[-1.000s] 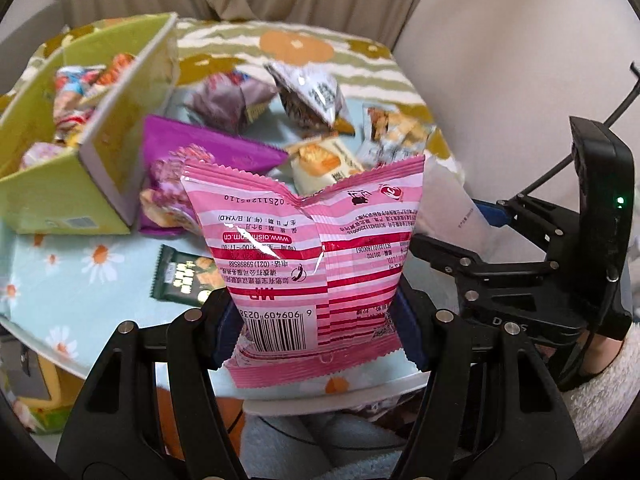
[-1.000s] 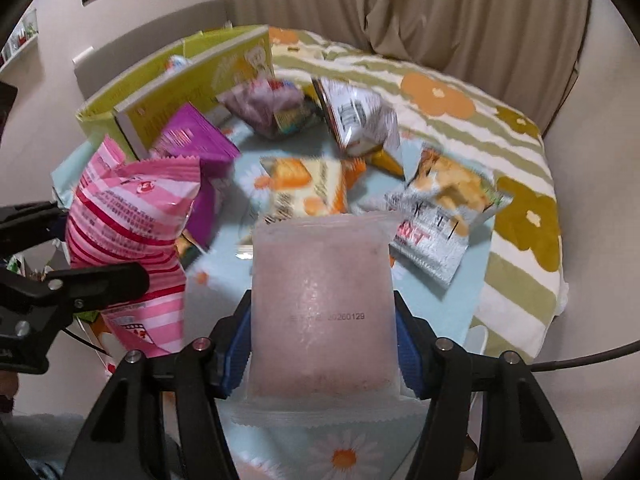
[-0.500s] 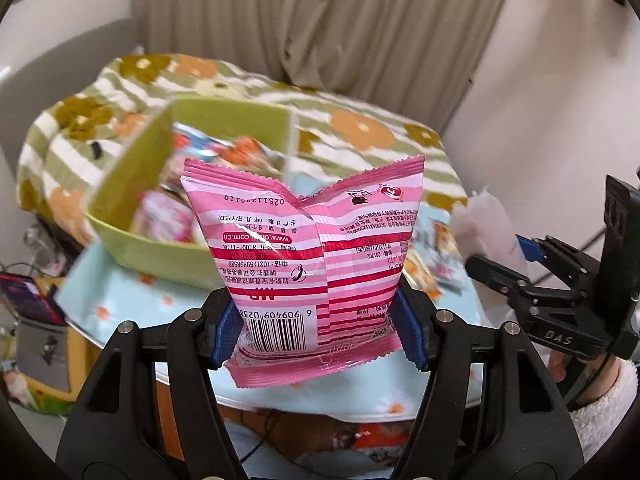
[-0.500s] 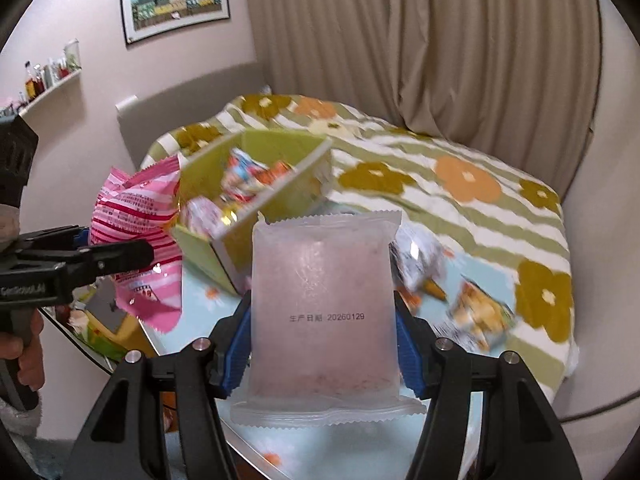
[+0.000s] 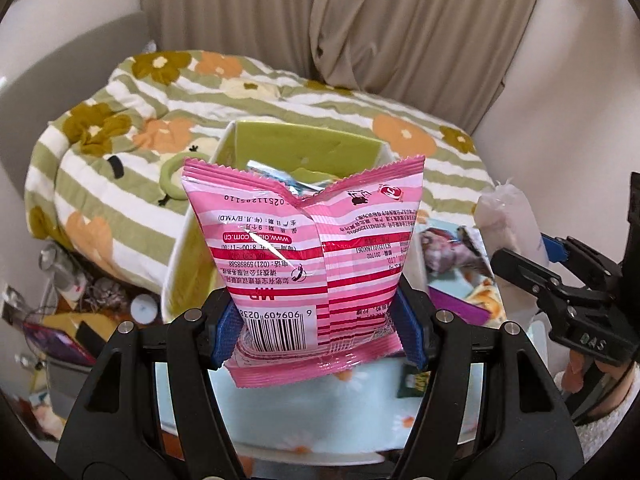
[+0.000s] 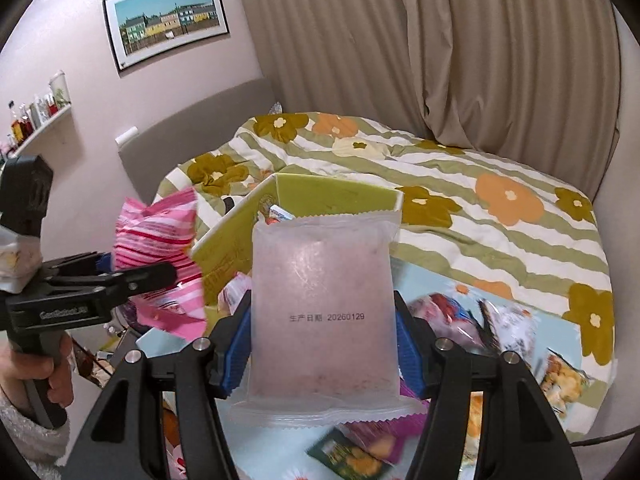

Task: Organize snacks
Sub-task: 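Carry both bags over the green box and open both tools inside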

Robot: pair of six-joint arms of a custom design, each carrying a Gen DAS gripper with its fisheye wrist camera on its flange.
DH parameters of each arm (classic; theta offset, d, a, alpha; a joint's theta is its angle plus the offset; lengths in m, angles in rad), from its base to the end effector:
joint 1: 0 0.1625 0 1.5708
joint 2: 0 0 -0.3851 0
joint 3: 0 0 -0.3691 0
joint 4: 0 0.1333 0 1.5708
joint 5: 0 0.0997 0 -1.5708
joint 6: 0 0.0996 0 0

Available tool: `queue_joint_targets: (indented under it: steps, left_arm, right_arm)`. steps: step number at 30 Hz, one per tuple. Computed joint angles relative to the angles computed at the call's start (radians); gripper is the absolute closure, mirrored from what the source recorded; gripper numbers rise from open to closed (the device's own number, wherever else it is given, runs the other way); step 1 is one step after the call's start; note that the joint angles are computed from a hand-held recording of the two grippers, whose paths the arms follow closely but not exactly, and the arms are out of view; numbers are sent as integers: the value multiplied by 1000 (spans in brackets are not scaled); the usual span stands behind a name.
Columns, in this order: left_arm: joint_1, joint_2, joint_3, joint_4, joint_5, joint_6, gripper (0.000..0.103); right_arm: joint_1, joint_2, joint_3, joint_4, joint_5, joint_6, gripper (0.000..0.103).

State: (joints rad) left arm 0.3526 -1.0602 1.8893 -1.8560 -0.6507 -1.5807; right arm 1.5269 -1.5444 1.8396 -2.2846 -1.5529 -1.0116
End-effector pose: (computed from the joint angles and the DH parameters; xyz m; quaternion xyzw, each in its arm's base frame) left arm -0.3880 -0.3693 0.1231 -0.0383 0.8705 -0.3804 0.3101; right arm 0.1132 -0.5003 0.3896 0.4567 -0.8650 0.1839 0.0971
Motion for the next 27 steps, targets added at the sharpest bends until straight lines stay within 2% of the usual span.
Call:
queue_joint_targets:
  steps: [6,8,10,12,13,15,21,27]
  left_arm:
    - [133,-38,76,-245,-42,289,41]
    - [180,-28,78,-305,-73,382,41]
    - [213,-7,66,-317,-98,427,40]
    - [248,11,53,-321,-137,461,31]
    - [258,12,58,-339,-154,475,26]
    - [273,10,76,-365,-180,491,10]
    - [252,-14,118,-350,-187,453,10]
    - [224,-45,136,-310,-176,410,10]
  right_arm:
    - [72,81,37,-139,-89,104,45]
    - [90,116,39,-179,-127,150,45]
    - [100,137,39,-201,-156,184,45]
    - [112,158,40,-226,-187,212,45]
    - [117,166,41,-234,-202,225,45]
    - [124,178,43,-248,-227,247,45]
    - [137,204,45,-260,-272,282,45]
    - [139,204,39,-243,-265,300,45]
